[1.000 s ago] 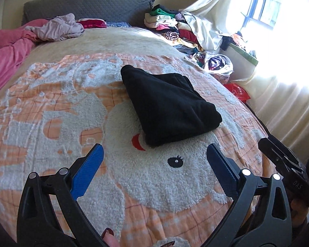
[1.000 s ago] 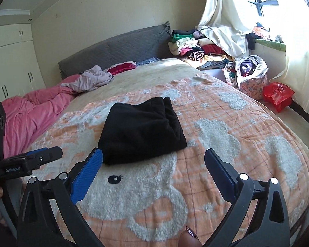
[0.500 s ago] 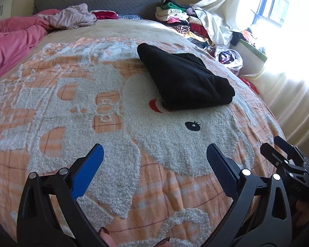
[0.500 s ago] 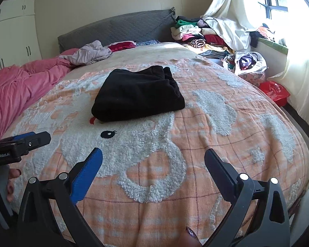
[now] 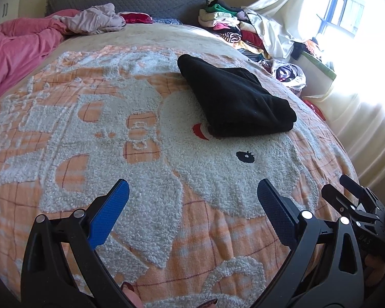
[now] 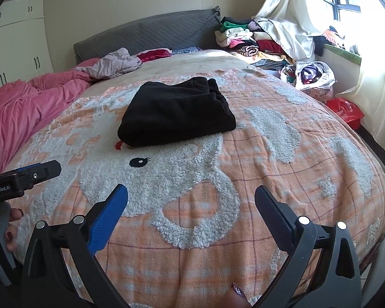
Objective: Fold small clothes
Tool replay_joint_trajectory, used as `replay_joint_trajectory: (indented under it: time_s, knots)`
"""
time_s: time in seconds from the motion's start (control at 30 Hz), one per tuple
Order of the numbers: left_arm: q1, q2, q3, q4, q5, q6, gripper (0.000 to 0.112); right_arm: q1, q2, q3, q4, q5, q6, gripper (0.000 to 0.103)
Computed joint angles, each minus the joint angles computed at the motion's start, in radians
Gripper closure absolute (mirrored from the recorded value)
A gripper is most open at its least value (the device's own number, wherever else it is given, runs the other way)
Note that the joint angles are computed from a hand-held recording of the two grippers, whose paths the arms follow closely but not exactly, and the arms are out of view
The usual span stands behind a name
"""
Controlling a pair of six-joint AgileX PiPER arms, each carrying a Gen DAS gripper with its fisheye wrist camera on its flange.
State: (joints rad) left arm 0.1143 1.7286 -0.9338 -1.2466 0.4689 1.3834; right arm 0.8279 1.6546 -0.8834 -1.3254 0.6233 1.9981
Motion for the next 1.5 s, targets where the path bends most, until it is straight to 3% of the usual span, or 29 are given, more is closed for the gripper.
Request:
replay_joint_trajectory:
  time_s: [0.6, 1.5]
  knots:
    - [-0.016, -0.01, 0.012, -0.009, -0.037, 0.028, 0.019, -0.009, -0.005, 0.004, 0.01, 0.003, 0.017, 0.005]
    - [-0.02, -0.013, 0.006, 0.062, -0.061, -0.06, 0.019, -0.007, 0.002, 0.001, 0.029, 0.018, 0.016, 0.005]
